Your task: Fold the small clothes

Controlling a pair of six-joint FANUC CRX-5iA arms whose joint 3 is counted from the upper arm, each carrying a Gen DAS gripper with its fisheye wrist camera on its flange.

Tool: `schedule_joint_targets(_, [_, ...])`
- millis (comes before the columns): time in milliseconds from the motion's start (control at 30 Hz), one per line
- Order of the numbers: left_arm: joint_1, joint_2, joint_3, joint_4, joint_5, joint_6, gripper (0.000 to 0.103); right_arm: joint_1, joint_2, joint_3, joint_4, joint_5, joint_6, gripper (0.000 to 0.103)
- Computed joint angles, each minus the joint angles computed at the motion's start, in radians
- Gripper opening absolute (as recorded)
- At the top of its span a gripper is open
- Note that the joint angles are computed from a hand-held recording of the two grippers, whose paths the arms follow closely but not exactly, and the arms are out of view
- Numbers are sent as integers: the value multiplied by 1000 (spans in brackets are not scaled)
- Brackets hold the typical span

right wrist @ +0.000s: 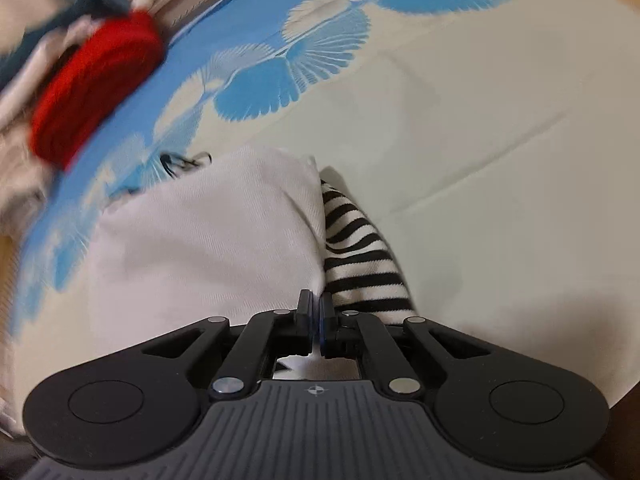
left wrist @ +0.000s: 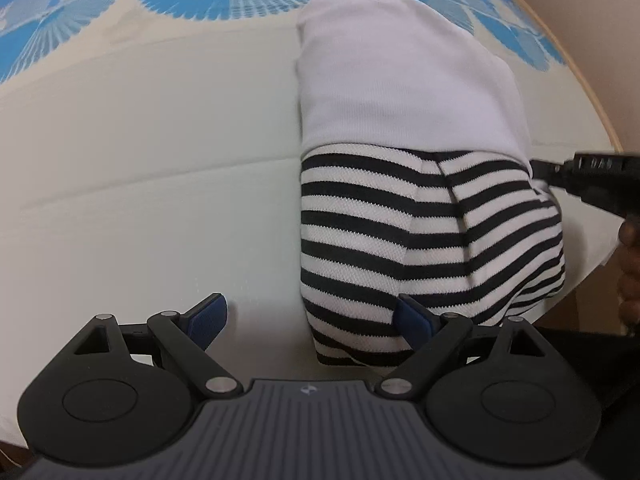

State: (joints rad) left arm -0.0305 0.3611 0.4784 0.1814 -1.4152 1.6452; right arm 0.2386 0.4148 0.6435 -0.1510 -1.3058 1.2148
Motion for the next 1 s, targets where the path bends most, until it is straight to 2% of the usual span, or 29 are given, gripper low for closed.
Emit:
schedule_joint_targets(33, [3,-1,3,3,-2,1,93,6,-7,-10,19,15,-5,14])
schedule_joint_targets(67, [5,-4,4,6,-2,-1,93,6,-19,-23,28,43,-13,17])
schedule_joint_targets(133, [18,-25,-15,25,23,-21,93,5,-79,-92,35,166,3,22])
schedule_joint_targets(200, [35,-40,-29,66,61,-40,93,-18,-127,-122,-55,241,96,31])
schedule_joint_targets(233, [48,-44,-31,94,81,-53,93,-43,-132,-107,-147,226,177,33])
schedule_joint_targets(267, [60,-42,-25,119,95,-63,93,-71,-114,-62,-240,160,256,34])
schedule_joint_targets(300, [72,-32,-12,141,104,-68,93,-80,-72,3,-280,41,297,37])
schedule_joint_targets(333, [80,-14,15,156,103,-65,93,-73,-19,71,-268,-90,312,39])
schedule_joint_targets(367, [87,4,38,168,103,-62,93,-48,28,110,-203,-195,330,39])
schedule_joint_targets(400, [94,22,56,184,107,-62,93,-16,54,108,-112,-247,344,41])
schedule_joint_targets(433, [103,46,76,211,110,-65,93,-9,61,109,-72,-247,316,52])
schedule_joint_targets(467, [112,62,80,241,115,-68,93,-24,61,117,-85,-226,273,52])
schedule_joint_targets(567, [139,117,77,343,138,-50,93,-56,4,48,-70,-53,123,51])
schedule_joint_targets(667, [147,155,65,388,168,-37,93,-87,-26,9,-120,44,42,57])
schedule_joint_targets(733, [143,186,82,380,164,-2,93,-108,3,49,-177,-3,24,70])
schedule_joint_targets(767, [143,200,83,389,166,3,93,-108,24,75,-184,-40,24,71])
schedule_joint_targets(867, [146,208,16,483,222,-33,93,-76,77,130,-155,-130,36,71])
schedule_joint_targets(967, [145,224,-26,569,252,-40,93,-46,94,146,-117,-145,23,70])
schedule_joint_targets(1000, [140,224,-43,592,270,-54,93,-46,95,143,-119,-137,12,64])
